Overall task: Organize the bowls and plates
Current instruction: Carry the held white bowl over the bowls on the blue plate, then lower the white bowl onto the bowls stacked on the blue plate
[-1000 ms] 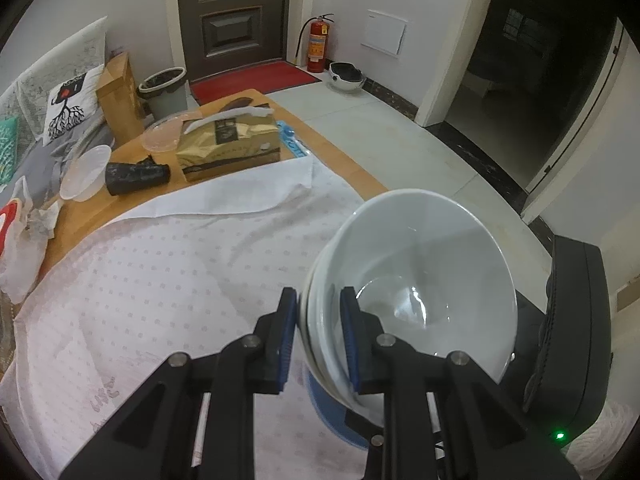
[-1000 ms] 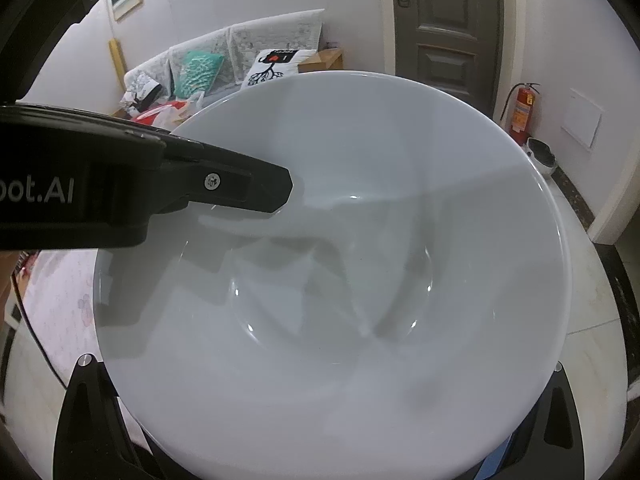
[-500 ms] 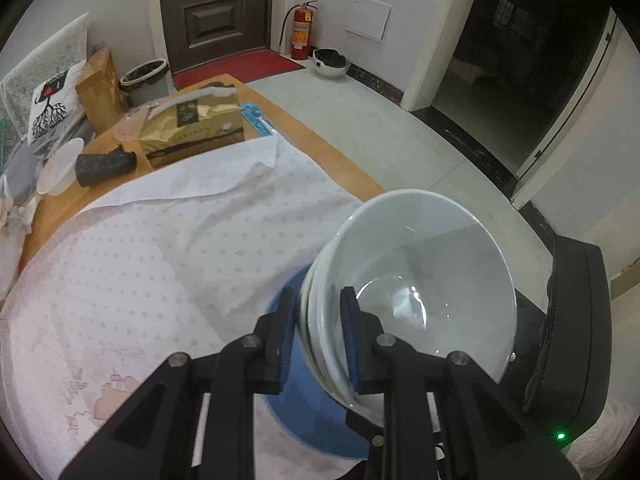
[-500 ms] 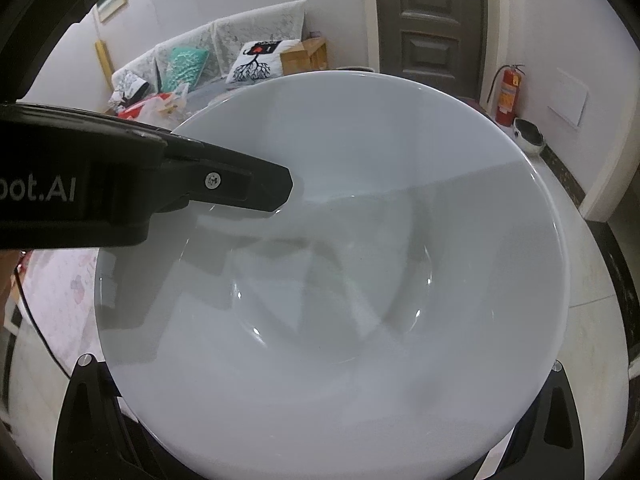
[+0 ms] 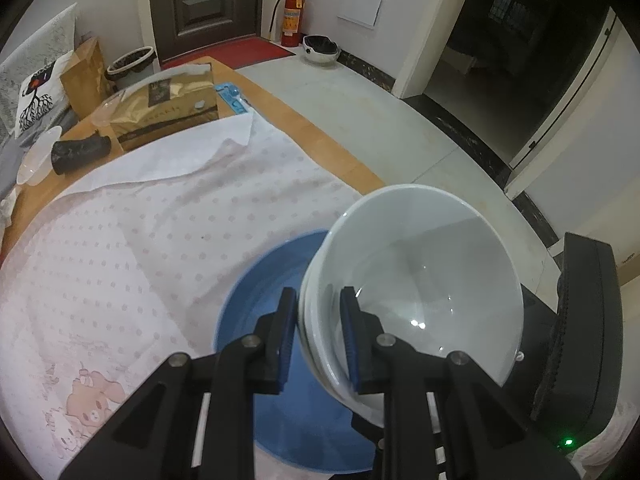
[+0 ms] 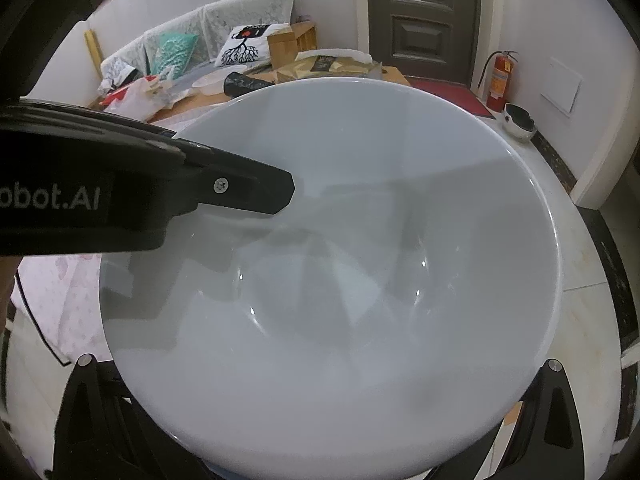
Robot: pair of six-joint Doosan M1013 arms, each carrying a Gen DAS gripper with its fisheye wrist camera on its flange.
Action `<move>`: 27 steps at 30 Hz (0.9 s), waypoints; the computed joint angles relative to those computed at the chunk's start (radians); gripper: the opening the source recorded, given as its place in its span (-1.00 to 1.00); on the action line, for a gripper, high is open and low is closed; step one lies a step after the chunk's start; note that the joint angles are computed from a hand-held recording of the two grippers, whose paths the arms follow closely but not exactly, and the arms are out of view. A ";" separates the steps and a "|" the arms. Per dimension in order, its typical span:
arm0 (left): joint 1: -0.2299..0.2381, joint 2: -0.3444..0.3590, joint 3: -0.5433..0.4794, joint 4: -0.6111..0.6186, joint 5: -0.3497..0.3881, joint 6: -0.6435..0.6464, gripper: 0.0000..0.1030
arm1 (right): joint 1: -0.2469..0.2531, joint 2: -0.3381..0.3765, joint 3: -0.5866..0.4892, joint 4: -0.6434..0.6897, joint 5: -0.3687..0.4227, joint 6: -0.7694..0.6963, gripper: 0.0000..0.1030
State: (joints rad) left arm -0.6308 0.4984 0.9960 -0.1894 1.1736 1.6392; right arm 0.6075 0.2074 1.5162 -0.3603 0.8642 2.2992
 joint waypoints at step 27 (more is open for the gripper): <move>0.009 0.002 0.026 -0.023 0.021 0.009 -0.63 | 0.016 0.005 0.005 0.018 0.039 -0.043 0.90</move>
State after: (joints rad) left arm -0.6215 0.5002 1.0217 -0.2124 1.1948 1.6481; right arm 0.6234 0.2126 1.5213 -0.3423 0.9031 2.2566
